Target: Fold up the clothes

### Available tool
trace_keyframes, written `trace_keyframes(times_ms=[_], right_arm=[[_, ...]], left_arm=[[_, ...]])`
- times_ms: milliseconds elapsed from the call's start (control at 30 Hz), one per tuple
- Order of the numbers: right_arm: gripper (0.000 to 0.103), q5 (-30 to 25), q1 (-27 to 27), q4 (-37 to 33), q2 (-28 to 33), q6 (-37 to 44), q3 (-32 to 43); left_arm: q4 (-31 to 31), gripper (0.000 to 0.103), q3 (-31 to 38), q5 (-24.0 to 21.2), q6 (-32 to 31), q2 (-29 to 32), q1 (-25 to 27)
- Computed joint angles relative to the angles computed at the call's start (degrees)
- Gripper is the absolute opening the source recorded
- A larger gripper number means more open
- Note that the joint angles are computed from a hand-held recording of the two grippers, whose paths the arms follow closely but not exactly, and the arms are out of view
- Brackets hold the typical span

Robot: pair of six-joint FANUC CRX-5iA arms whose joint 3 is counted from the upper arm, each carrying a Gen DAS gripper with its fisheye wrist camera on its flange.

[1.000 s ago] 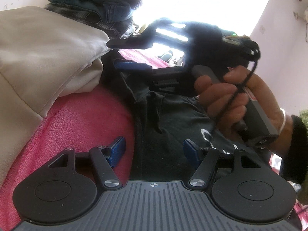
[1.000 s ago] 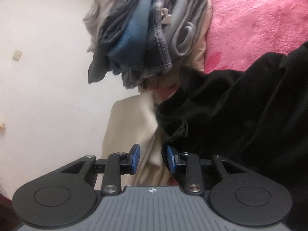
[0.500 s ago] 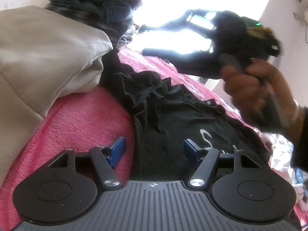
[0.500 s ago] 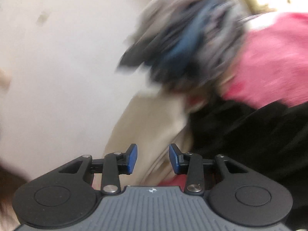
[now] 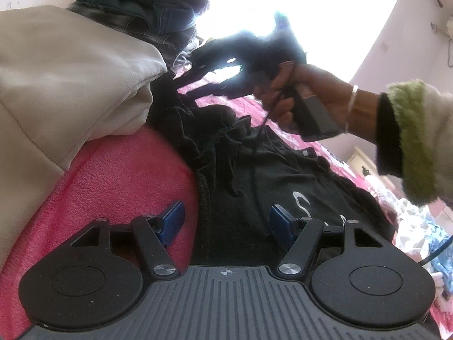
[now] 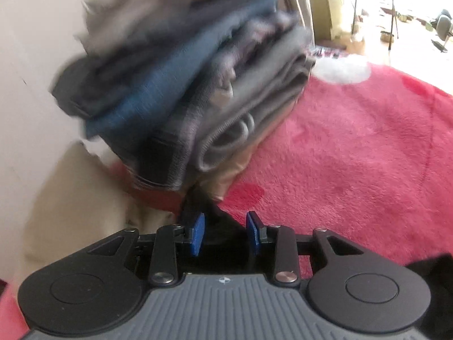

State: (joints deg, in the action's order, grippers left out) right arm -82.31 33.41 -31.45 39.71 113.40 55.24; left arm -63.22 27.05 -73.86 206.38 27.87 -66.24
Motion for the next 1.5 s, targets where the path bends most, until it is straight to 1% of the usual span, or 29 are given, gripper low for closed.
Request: trace_keyframes(times_ms=[100, 133, 167, 200, 367, 500, 667, 700, 733, 800, 833, 867, 933, 1033, 1133, 1167, 1200, 1267, 1300, 1333, 1367, 1433, 1500], right_arm=[[0.035, -1.00, 1.83, 2.72, 0.53, 1.99, -0.05], [0.024, -0.79, 2.32, 3.28, 0.21, 3.30, -0.66], [0.003, -0.31, 2.53, 3.19, -0.43, 4.77, -1.55], [0.003, 0.97, 2.57, 2.72, -1.40, 6.06, -2.95], [0.003, 12.47, 2.71, -0.64, -7.92, 14.37, -13.02], [0.003, 17.35, 3.01, -3.11, -10.80, 21.88, -18.55], [0.004, 23.57, 5.39, -0.01, -12.55, 27.67, -23.77], [0.004, 23.32, 5.33, 0.39, -12.40, 27.41, -23.50], [0.008, 22.83, 5.03, 0.37, -12.29, 26.99, -23.02], [0.020, 21.47, 3.97, -0.23, -12.34, 26.21, -22.02], [0.040, 20.80, 3.36, -0.49, -12.42, 25.62, -21.58], [0.054, 19.89, 2.70, -0.89, -12.35, 25.12, -20.90], [0.055, 17.73, 1.34, -1.83, -11.95, 23.72, -19.14], [0.055, 14.96, -0.80, -3.26, -11.81, 18.92, -16.87], [0.055, 9.56, -4.48, -7.76, -11.15, 11.85, -12.95], [0.052, 7.51, -5.72, -9.00, -11.47, 9.55, -12.55], [0.052, 5.83, -6.84, -9.92, -11.97, 7.43, -12.41], [0.043, 3.56, -9.69, -11.41, -15.03, 3.74, -14.90], [0.042, 2.82, -11.41, -12.19, -16.92, 1.96, -16.61], [0.041, 2.36, -13.27, -12.62, -19.26, -0.01, -18.95], [0.041, 2.08, -15.29, -12.69, -21.95, -2.20, -21.70], [0.040, 2.27, -19.23, -11.32, -27.69, -5.12, -28.02], [0.040, 2.02, -23.56, -9.48, -32.83, -7.56, -33.36]], left_arm=[[-0.01, 0.067, -0.12, 0.07, 0.03, -0.14, 0.01], [-0.01, 0.067, -0.12, 0.07, 0.03, -0.14, 0.01], [-0.02, 0.067, -0.11, 0.05, 0.00, -0.15, -0.01], [-0.02, 0.067, -0.13, 0.06, -0.01, -0.16, -0.01], [-0.10, 0.067, -0.26, 0.09, 0.09, -0.25, -0.06], [-0.09, 0.067, -0.25, 0.08, 0.04, -0.25, -0.07], [-0.20, 0.067, -0.27, 0.09, 0.17, -0.27, -0.13], [-0.22, 0.067, -0.26, 0.11, 0.18, -0.27, -0.13], [-0.23, 0.067, -0.29, 0.12, 0.19, -0.29, -0.13], [-0.24, 0.067, -0.34, 0.13, 0.20, -0.33, -0.13], [-0.25, 0.067, -0.31, 0.10, 0.15, -0.30, -0.13], [-0.25, 0.067, -0.31, 0.10, 0.15, -0.30, -0.13], [-0.24, 0.068, -0.28, 0.08, 0.09, -0.27, -0.14], [-0.31, 0.068, -0.44, 0.25, 0.20, -0.34, -0.09], [-0.46, 0.070, -0.90, 0.65, 0.49, -0.65, -0.04], [-0.43, 0.071, -1.14, 1.02, 0.57, -0.88, 0.05], [-0.34, 0.073, -1.52, 1.68, 0.67, -1.27, 0.21], [-0.20, 0.080, -2.36, 3.13, 0.99, -2.15, 0.52], [-0.23, 0.087, -3.18, 4.38, 1.66, -2.98, 0.70], [-0.27, 0.089, -3.99, 5.74, 2.68, -3.90, 0.93], [-0.27, 0.091, -4.47, 6.60, 3.89, -4.70, 1.08], [-0.12, 0.089, -4.76, 7.34, 5.73, -6.09, 1.28], [-2.00, 0.089, -6.07, 8.98, 8.39, -7.99, 0.68]])
